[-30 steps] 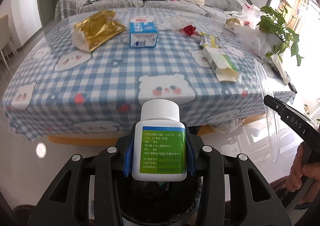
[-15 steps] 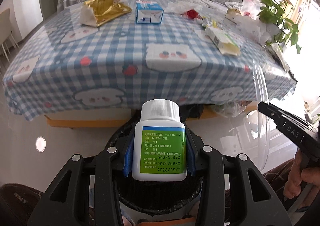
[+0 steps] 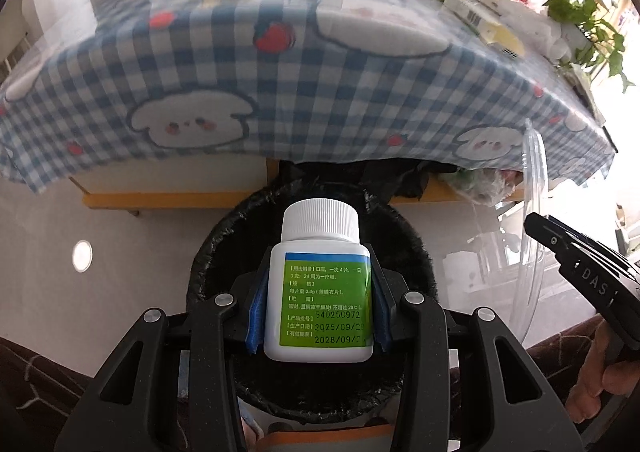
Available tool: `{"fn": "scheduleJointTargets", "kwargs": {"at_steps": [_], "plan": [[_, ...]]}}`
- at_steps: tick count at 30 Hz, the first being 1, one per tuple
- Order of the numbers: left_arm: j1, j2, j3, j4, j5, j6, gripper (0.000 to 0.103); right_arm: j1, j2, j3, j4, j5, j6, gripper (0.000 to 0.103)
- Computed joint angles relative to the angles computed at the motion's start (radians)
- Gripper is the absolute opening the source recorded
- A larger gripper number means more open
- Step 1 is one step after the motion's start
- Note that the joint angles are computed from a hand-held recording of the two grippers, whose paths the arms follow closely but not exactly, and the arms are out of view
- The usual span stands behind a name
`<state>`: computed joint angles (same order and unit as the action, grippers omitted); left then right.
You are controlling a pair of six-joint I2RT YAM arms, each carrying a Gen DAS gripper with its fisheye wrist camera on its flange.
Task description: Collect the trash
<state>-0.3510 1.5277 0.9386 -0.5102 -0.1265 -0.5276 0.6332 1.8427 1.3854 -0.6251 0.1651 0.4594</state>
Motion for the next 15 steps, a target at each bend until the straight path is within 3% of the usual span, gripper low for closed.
{"fn": "scheduleJointTargets", "kwargs": {"at_steps": [15], "plan": [[-0.008, 0.163, -0.017, 0.129, 0.014, -0.012, 0.04, 0.006, 0.063, -0.021, 0.05, 0.014, -0.003, 0.025]]}}
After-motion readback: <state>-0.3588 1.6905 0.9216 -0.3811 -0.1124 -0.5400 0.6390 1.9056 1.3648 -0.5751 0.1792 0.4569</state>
